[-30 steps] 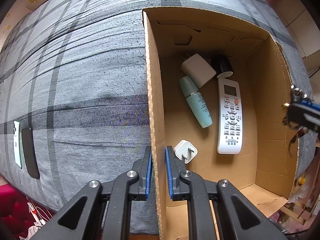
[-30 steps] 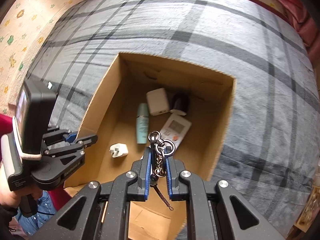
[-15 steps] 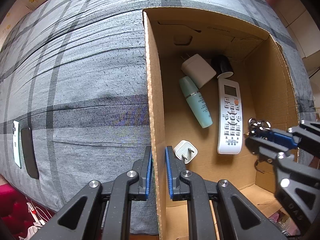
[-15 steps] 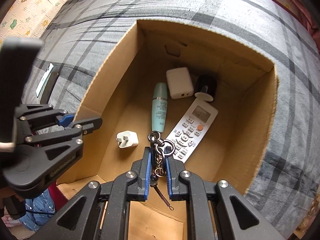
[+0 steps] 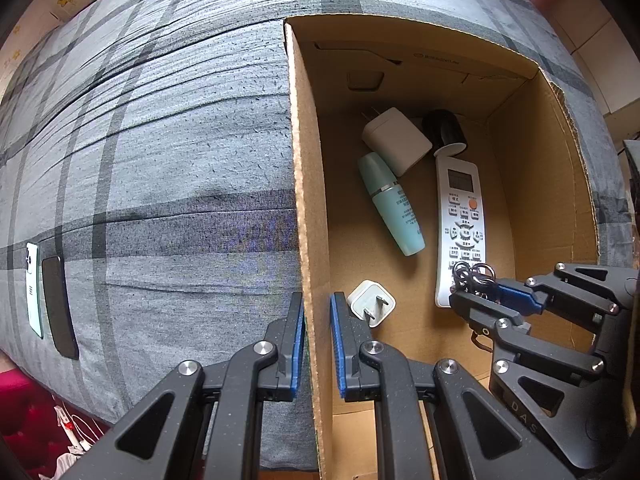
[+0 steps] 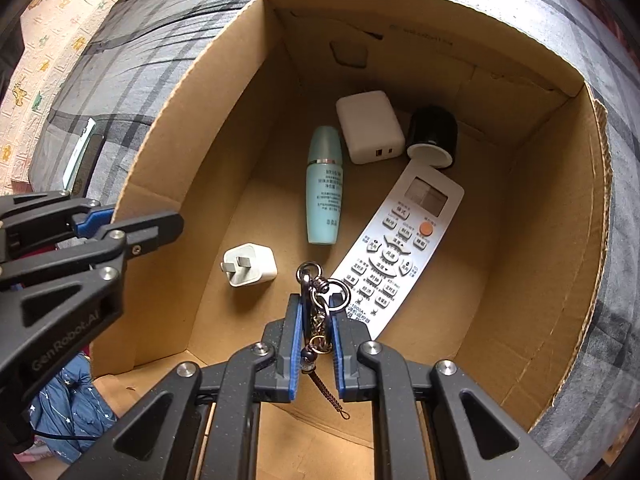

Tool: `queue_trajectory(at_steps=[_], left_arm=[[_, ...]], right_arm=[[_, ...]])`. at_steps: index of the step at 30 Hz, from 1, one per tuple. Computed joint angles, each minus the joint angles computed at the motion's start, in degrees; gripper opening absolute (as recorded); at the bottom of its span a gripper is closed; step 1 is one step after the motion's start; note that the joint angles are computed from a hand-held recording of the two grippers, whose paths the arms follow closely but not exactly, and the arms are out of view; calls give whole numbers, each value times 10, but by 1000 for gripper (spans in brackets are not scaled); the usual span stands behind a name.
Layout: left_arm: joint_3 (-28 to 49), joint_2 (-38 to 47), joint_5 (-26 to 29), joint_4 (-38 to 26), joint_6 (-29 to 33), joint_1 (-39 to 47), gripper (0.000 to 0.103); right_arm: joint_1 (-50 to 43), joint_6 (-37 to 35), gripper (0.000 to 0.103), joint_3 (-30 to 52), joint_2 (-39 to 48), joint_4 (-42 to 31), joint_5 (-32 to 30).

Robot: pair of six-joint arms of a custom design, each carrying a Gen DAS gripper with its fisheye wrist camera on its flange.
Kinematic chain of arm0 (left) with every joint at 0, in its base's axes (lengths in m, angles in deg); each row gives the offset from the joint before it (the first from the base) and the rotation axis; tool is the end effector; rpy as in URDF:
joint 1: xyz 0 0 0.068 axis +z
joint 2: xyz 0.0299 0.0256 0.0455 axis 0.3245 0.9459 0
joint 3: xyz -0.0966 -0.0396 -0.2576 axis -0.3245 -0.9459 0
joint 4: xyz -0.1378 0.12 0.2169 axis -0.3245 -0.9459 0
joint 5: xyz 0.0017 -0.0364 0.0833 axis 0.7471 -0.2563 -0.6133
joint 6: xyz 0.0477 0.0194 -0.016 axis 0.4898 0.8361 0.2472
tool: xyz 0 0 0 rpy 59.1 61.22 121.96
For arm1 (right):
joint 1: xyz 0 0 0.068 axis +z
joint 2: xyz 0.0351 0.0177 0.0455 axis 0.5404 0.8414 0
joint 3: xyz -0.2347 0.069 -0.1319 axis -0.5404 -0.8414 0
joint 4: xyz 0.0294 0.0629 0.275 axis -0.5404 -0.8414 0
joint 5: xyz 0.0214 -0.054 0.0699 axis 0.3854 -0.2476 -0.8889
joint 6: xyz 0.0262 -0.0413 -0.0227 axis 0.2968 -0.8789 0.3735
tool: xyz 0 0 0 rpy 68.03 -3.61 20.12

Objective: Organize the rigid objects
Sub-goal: 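Lower the keyring into the box and open the right tool, then withdraw the right tool from the box toward the blue fob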

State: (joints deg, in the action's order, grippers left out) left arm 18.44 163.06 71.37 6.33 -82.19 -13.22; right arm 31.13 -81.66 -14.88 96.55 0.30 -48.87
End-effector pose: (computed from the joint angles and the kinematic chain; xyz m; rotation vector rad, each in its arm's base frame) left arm 0.2466 -0.1547 0.1946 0.6897 2.9969 -0.0243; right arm 0.1869 0.0032 0.1620 -0.0925 3.0020 0.3460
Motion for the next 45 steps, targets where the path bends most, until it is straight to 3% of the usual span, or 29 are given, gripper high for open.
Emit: queue_trajectory(at_steps=[6, 9, 11, 19, 22, 27, 33, 45], left_arm=[[0, 0, -1, 0, 0, -1, 13], [1, 0, -2, -1, 0, -2, 13], [1, 0, -3, -1, -1, -3, 13], [2, 1, -4, -2, -2, -3, 13], [1, 0, -5, -2, -1, -3, 13], [0, -1, -6, -2, -3, -5, 13], [2, 0, -9, -3, -6, -8, 13], [3, 1, -11, -5, -8, -11, 13]], right_arm=[[-4, 6, 16, 2, 8, 4, -10], [-11, 6, 33, 2, -1, 3, -9], [-14, 4, 38, 3, -8, -1, -9], [-12, -2, 42, 18, -56, -30, 1], [-22, -5, 52, 30, -72, -45, 9], [-52, -31, 82, 48, -87, -67, 16], [-104, -70, 101, 65, -118, -89, 7], [-318, -211, 103, 101, -119, -128, -17]])
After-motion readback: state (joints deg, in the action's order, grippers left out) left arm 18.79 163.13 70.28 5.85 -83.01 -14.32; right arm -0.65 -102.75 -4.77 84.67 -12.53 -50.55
